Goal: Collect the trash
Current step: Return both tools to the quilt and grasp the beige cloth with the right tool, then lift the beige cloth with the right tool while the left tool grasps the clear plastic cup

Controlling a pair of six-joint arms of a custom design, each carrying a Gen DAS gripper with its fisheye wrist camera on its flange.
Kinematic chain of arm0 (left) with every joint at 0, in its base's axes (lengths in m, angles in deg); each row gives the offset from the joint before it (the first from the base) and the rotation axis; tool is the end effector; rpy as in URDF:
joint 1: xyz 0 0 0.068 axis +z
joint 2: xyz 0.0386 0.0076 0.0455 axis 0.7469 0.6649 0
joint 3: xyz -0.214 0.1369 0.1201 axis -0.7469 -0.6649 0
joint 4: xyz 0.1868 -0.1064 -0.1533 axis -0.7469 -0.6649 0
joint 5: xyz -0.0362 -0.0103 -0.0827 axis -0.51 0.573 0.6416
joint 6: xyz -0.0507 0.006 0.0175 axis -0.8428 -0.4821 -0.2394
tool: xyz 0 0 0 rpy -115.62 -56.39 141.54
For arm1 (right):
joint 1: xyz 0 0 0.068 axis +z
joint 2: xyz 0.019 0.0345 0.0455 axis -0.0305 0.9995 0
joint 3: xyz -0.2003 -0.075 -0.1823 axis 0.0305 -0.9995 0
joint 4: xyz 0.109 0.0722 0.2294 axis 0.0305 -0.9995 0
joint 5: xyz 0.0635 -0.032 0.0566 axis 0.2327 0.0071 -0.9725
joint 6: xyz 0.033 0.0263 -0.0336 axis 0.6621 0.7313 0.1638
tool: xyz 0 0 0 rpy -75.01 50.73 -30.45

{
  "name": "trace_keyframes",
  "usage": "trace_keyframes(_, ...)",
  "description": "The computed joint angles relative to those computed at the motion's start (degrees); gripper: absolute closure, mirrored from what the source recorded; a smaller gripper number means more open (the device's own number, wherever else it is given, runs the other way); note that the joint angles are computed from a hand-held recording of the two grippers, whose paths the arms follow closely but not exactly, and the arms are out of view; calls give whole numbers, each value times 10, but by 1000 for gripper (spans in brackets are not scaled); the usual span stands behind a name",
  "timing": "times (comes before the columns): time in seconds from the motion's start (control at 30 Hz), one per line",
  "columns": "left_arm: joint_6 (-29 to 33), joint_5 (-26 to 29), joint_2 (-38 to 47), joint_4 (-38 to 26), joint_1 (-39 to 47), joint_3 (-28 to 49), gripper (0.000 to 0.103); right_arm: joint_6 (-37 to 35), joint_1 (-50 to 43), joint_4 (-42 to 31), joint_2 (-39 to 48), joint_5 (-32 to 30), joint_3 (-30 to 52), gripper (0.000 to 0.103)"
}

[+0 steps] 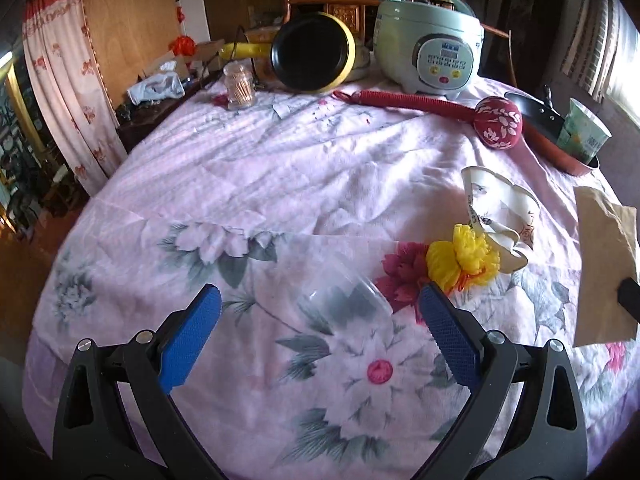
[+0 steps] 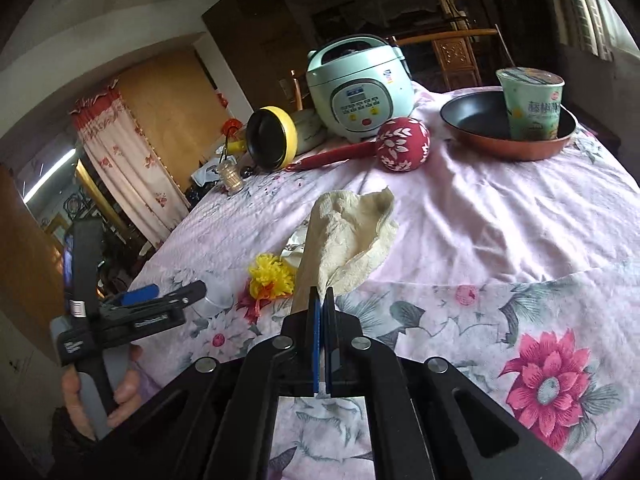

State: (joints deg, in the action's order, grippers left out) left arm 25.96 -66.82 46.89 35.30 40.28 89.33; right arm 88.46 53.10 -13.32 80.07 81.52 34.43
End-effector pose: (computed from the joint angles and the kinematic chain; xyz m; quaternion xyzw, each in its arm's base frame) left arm 0.2584 -0.0397 0.3120 0.1480 0.9336 -0.0406 0.3239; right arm 0.0859 0.0853 0.2892 0.1557 0.8738 0.1477 0.4364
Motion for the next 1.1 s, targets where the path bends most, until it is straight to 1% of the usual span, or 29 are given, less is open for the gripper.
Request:
trace_keyframes(0.1,-9,16,15,8,4,-4,7,6,-12,-6,-22,-1,-8,100)
trace_keyframes(0.17,-9,15,20,17,5,-9,7,9,-24,-10,-38,-8,-13,100)
trace_keyframes(0.23,-7,17,21,26,7,-16,8,10,-48,-12,-56,-26,-20,100)
trace_keyframes(0.27,-7,17,20,31,8,-20,8,-6,-76,-1,-61,-48,-25,100)
trace_keyframes(0.3,-6,17,18,36,10,-23,15,-10,-95,2,-73,-66,-30,100)
trace_keyframes(0.33,-3,15,17,41,9,-27,30,-13,-109,5,-79,-78,-34,100)
trace_keyframes(0.37,4,19,16,44,10,-30,39,-17,-124,7,-84,-91,-37,100)
trace_keyframes(0.4,10,30,17,43,13,-30,58,-21,-137,10,-89,-104,-41,100)
trace_keyframes(0.43,11,35,16,45,15,-31,63,-24,-146,13,-91,-114,-43,100)
trace_keyframes(0.47,10,36,13,48,16,-32,66,-34,-163,22,-89,-130,-46,100)
trace_keyframes(0.6,9,80,-10,42,48,-33,66,-32,-157,21,-81,-118,-43,100)
trace_keyframes(0.7,18,113,-30,17,84,-26,67,-24,-150,13,-84,-106,-41,100)
trace_keyframes(0.83,49,127,-72,-10,129,-25,67,-21,-139,14,-93,-98,-42,100)
trace_keyframes(0.93,87,153,-104,-37,189,-22,67,-12,-113,13,-98,-76,-40,100)
trace_keyframes(1.0,121,187,-121,-63,253,-15,67,-6,-91,11,-103,-55,-37,100)
trace_keyframes(1.03,141,209,-124,-78,292,-9,67,3,-69,6,-104,-33,-35,100)
trace_keyframes(1.1,175,246,-121,-104,356,4,67,11,-45,2,-102,-7,-30,100)
